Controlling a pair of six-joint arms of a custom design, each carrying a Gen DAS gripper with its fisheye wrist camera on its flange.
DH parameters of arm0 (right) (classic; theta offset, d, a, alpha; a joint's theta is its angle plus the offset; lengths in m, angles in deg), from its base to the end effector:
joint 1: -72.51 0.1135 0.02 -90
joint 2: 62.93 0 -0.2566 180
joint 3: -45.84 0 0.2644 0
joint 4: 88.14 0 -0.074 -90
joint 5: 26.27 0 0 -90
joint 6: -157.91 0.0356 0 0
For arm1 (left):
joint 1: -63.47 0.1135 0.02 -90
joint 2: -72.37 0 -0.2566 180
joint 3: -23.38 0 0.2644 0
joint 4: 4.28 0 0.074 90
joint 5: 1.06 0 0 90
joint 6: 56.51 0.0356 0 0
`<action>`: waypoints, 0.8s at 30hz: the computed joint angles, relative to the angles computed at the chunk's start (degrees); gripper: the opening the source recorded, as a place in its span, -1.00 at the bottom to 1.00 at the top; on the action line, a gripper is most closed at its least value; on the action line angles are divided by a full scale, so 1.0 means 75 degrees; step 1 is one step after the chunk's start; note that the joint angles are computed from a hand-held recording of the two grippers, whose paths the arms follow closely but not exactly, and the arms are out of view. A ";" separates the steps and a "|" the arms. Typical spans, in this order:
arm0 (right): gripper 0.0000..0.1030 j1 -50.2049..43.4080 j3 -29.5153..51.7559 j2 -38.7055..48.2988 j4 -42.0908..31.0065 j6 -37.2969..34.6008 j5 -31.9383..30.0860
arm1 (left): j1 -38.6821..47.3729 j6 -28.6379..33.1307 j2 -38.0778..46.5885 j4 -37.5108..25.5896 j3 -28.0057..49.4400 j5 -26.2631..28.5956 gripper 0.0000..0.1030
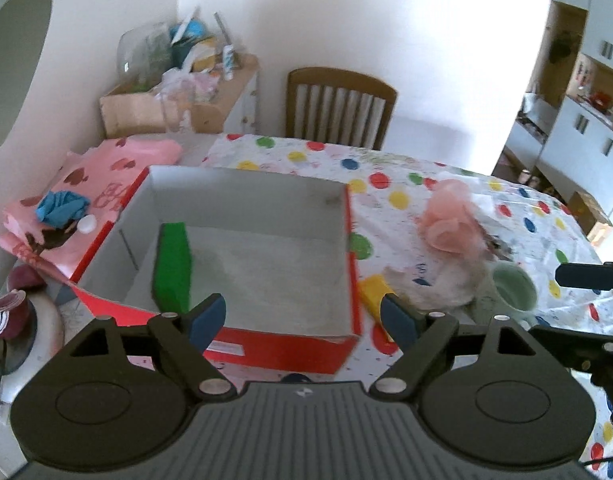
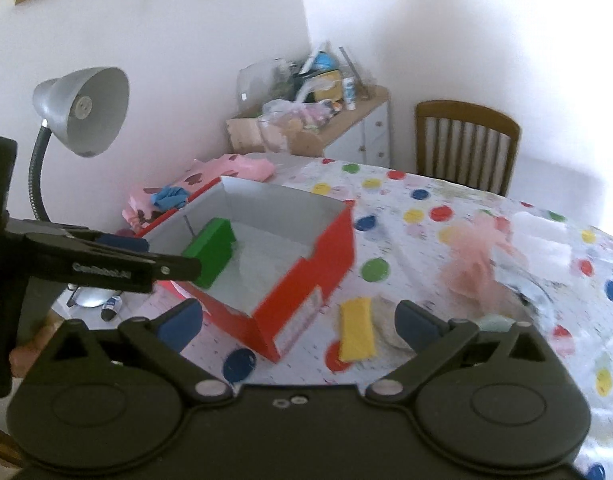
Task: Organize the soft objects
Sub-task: 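Move the left gripper back toward the yellow cloth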
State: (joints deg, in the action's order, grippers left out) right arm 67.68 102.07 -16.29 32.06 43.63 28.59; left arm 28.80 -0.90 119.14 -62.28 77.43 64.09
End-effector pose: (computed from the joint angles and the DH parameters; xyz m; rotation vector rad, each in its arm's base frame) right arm 0.1716 0.0061 0.2649 -0.6436 2.2064 0.4921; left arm 0.1515 -0.0866 0.2517 -0.1785 2.3433 -0.0487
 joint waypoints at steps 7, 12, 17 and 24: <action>0.99 -0.2714 0.0154 0.0107 -0.1428 -0.2214 -0.1163 | -0.1652 -0.0743 0.0347 0.0037 0.0156 -0.0807 0.86; 0.99 -0.4403 0.0211 0.0606 -0.2243 -0.3867 -0.1600 | -0.2452 -0.0986 0.0841 0.0627 0.0073 -0.0943 0.98; 0.99 -0.5692 0.0238 0.1312 -0.2666 -0.5338 -0.1576 | -0.3005 -0.1029 0.1503 0.1297 0.0050 -0.0977 0.99; 0.99 -0.6716 0.0008 0.2063 -0.2323 -0.6342 -0.1274 | -0.3350 -0.1169 0.2530 0.2155 0.0042 -0.0874 0.99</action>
